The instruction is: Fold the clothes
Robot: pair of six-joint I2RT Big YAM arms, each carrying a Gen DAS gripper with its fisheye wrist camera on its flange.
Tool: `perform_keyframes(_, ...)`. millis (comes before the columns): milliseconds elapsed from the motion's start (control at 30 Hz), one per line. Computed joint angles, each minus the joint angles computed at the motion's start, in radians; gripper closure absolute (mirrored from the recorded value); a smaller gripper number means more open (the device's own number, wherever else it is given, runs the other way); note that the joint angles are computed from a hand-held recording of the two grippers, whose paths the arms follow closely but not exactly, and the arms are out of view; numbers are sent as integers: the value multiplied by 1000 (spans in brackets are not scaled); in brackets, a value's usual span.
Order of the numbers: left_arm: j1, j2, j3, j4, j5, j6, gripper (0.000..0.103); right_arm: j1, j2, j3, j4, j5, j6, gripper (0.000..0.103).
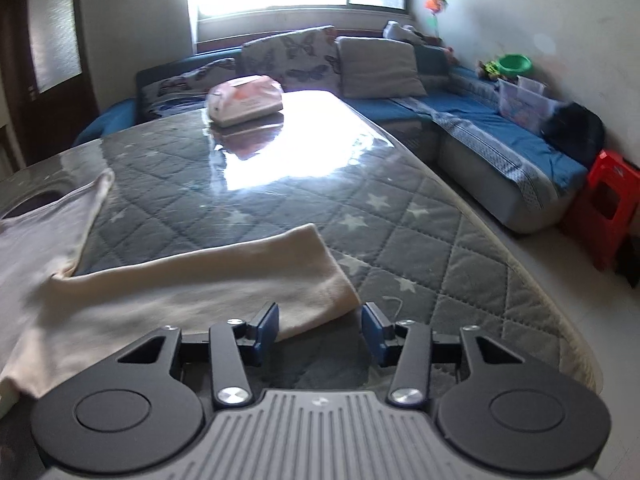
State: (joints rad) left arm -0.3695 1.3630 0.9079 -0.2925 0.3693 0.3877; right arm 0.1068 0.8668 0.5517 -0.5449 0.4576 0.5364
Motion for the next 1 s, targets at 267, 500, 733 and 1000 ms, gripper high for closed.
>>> perform_keyframes(267,-32,12,5,1,-25,2,29,-9,-7,-13,46,9,41,95)
perform_keyframes(500,-55,11,-2,-3,-16,20,29,-8,-53,-5,74,25,4,96)
perform_keyframes(733,-69,22,-5,2,-15,17,29,9,-85,47,91,22,-57,97)
perform_keyframes(1000,-70,28,4,8,12,-16,26,81,-90,134,108,44,-141,97)
